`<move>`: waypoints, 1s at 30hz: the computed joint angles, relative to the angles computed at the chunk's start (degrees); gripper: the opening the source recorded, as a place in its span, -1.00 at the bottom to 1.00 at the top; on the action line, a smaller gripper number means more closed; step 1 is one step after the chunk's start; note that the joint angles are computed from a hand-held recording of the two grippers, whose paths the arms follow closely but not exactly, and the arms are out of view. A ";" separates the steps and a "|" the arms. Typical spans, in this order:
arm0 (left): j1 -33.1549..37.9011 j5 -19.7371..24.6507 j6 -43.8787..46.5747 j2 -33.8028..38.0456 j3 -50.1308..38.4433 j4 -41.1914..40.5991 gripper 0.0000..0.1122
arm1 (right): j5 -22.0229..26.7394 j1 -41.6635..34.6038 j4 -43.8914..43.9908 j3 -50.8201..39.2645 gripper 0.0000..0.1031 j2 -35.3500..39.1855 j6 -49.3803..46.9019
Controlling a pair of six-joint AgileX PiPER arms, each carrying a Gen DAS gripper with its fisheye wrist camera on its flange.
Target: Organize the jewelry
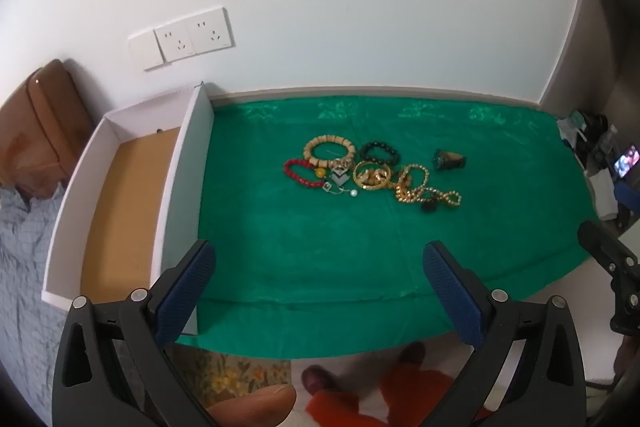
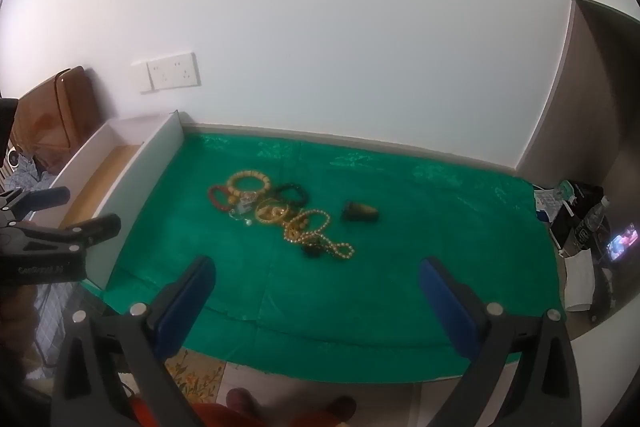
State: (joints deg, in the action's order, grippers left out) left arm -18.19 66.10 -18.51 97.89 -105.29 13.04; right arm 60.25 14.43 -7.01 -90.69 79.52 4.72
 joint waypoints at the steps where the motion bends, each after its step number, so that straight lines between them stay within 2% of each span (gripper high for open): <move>1: 0.13 -0.11 0.16 -0.04 0.11 -0.15 0.83 | 0.06 0.01 -0.04 -0.15 1.00 0.10 0.06; 13: 0.22 -1.73 -0.43 -1.13 1.78 0.29 0.83 | 0.39 -1.30 0.77 -1.08 1.00 0.59 -1.59; 24: 0.17 -1.86 0.92 -0.78 0.66 -0.06 0.83 | -0.01 -1.86 1.45 -0.88 1.00 0.70 -2.25; 30: 0.74 -0.55 1.31 0.57 -1.34 -0.92 0.83 | -0.15 -1.80 1.27 -0.75 1.00 0.72 -2.13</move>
